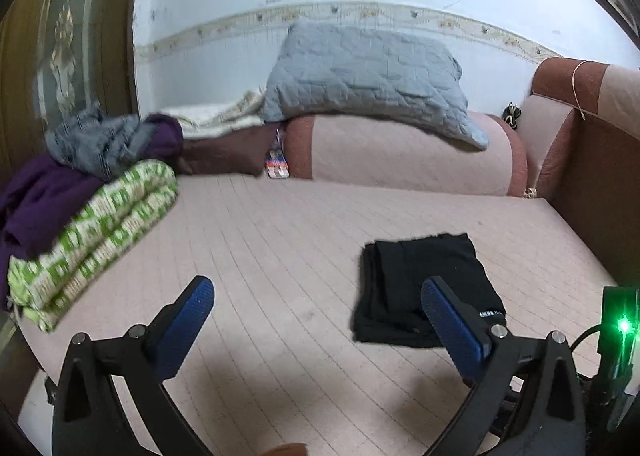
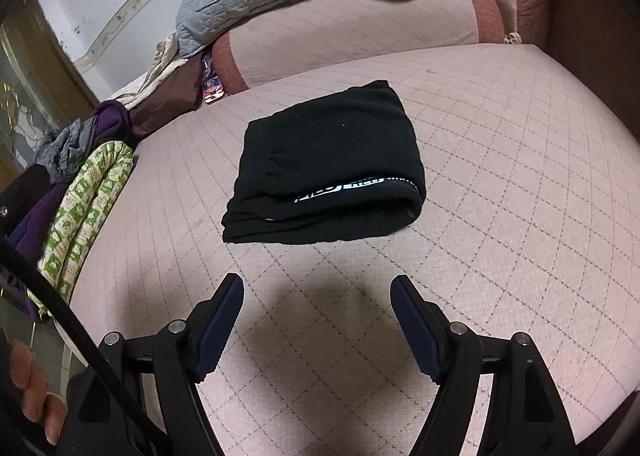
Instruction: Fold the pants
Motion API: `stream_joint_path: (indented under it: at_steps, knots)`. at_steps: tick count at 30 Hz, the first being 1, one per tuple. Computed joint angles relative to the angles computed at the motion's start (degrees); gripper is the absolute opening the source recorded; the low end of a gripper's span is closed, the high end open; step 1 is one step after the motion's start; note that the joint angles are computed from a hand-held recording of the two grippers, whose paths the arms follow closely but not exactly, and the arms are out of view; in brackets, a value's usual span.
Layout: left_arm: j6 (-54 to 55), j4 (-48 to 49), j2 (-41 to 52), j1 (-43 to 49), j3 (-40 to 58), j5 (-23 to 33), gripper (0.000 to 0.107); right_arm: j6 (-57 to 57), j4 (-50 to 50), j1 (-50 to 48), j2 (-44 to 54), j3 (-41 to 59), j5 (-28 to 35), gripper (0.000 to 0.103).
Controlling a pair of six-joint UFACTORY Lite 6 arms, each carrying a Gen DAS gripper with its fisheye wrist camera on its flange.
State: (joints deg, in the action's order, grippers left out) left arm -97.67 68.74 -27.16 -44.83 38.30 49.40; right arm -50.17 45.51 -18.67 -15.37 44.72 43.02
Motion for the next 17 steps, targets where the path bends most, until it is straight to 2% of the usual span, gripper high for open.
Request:
stream_joint_path:
  at_steps: [5,8,11,17]
  knots:
    - [4.2,-6.8,4.1,1.5,0.0,-6.0,0.103,1.6,-2.0,1.0,-0.3,-0.6,-1.7,0.081]
    - [8.7,-11.5,6.4,3.7,-0.1,-12.1,0.103,2.7,-3.9,1.3,-0.3,-1.0,-3.6,0.081]
    - [11.6,-15.3,8.5,4.5,0.0,-16.0,0.103,2.4,-4.5,0.6,0.3,-1.0,-3.9,0.081]
    - [10.9,-16.4,10.8,3.2,0.1,-16.6,0.103,4.3,-6.8,0.8,2.3,-1.1,-5.2,0.081]
